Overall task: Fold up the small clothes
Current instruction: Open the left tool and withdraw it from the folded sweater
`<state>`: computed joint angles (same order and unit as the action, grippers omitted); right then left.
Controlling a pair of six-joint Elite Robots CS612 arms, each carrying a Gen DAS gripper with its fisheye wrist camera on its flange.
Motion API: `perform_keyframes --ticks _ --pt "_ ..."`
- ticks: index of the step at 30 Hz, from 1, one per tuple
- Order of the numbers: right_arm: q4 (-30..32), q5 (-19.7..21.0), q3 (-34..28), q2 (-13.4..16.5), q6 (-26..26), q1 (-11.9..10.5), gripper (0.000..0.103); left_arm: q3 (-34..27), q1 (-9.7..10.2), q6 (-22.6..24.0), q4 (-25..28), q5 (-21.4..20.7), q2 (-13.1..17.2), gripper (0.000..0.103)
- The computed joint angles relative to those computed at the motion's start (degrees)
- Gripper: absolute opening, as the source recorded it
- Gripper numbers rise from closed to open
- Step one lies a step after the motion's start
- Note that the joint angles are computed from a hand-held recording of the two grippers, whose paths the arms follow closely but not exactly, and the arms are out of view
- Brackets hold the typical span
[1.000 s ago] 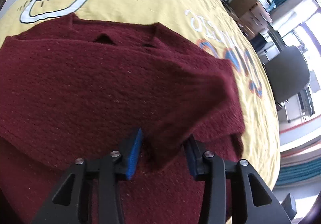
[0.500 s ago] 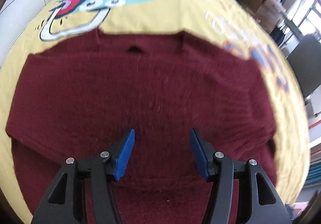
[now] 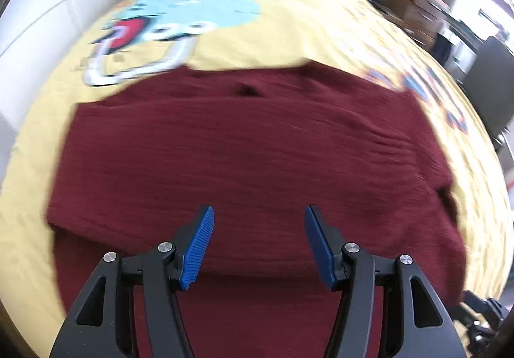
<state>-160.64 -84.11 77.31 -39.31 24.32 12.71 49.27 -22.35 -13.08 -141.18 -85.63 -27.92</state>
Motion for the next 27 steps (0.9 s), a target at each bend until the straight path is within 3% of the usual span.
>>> perform_keyframes --ticks 7,10,17,19,27 --pt "1.7 -1.3 -1.6 0.4 -0.9 0.8 0.046 -0.7 3.60 -4.3 2.1 8.1 0.1 0.054" --pt "2.3 -1.8 -1.9 0.3 -0.9 1.1 0.046 -0.1 3.96 -6.1 3.9 9.4 0.0 0.054" --pt "2.7 -2.7 -1.4 -0.3 -1.2 1.5 0.046 3.6 4.52 -7.5 2.7 2.9 -1.4 0.054" --pt "2.1 -3.0 -1.0 -0.6 -1.1 1.5 0.046 4.5 4.49 -6.7 2.1 2.7 -2.3 0.054" --pt "-1.5 -3.2 1.7 -2.4 -0.5 1.9 0.046 15.7 4.45 -7.1 -3.8 1.2 -9.4 0.054"
